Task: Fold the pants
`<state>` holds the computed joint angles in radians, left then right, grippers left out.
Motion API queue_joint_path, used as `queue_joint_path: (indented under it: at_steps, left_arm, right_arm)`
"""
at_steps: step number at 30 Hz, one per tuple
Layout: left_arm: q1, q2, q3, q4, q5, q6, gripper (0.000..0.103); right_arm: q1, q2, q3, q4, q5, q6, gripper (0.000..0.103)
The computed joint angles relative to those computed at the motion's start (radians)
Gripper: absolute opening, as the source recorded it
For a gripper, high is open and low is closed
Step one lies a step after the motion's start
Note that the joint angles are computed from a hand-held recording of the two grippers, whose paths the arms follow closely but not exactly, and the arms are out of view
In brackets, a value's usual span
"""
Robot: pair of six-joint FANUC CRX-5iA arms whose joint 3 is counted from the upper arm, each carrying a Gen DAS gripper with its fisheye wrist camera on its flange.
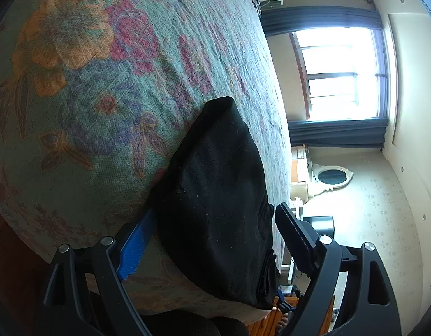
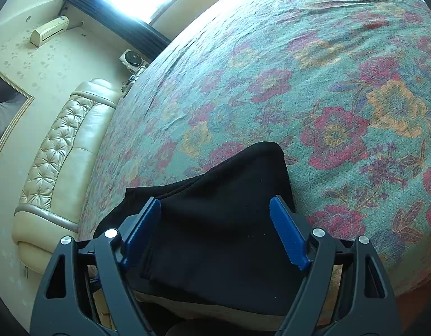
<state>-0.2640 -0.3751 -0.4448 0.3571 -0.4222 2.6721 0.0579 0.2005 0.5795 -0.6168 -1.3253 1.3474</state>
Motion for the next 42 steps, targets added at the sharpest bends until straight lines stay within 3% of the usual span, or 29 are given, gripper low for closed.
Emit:
queue_joint_path:
  at_steps: [2, 3, 5, 9, 15, 19, 23, 28, 32, 35, 40, 42]
  left_arm:
    - [0.029, -0.015, -0.075, 0.236, 0.020, -0.249, 0.084]
    - [0.046, -0.011, -0.080, 0.294, -0.008, -0.330, 0.084]
    - [0.094, 0.006, -0.042, 0.296, -0.112, -0.426, 0.084]
    - [0.150, 0.061, -0.007, 0.399, -0.231, -0.630, 0.084]
    - [0.207, 0.189, 0.122, 0.437, -0.433, -0.795, 0.085]
    - [0.211, 0.234, 0.134, 0.533, -0.482, -0.935, 0.086]
    - [0.166, 0.250, 0.054, 0.806, -0.436, -1.182, 0.086]
    - [0.168, 0.323, 0.144, 0.724, -0.484, -1.158, 0.086]
    - [0.150, 0.322, 0.094, 0.889, -0.470, -1.253, 0.086]
    - [0.152, 0.380, 0.202, 0.727, -0.547, -1.217, 0.086]
    - [0.152, 0.378, 0.203, 0.726, -0.529, -1.163, 0.086]
    - [0.152, 0.378, 0.224, 0.672, -0.530, -1.112, 0.086]
  right_arm:
    - [-0.004, 0.002, 0.003, -0.009, -0.002, -0.001, 0.080]
    - [-0.006, 0.002, 0.004, -0.015, -0.001, 0.000, 0.080]
    - [-0.007, 0.001, 0.003, -0.022, -0.004, -0.001, 0.080]
    - [0.006, 0.002, 0.010, -0.012, -0.007, 0.005, 0.080]
    - [0.022, 0.016, 0.028, -0.019, -0.031, 0.016, 0.080]
    - [0.030, 0.026, 0.035, -0.032, -0.053, 0.017, 0.080]
    - [0.037, 0.029, 0.036, -0.033, -0.063, 0.020, 0.080]
    - [0.037, 0.030, 0.041, -0.045, -0.066, 0.021, 0.080]
    - [0.040, 0.032, 0.048, -0.061, -0.077, 0.029, 0.080]
    - [0.045, 0.036, 0.053, -0.065, -0.085, 0.036, 0.081]
    - [0.049, 0.040, 0.054, -0.065, -0.092, 0.034, 0.081]
    - [0.046, 0.042, 0.057, -0.071, -0.095, 0.032, 0.081]
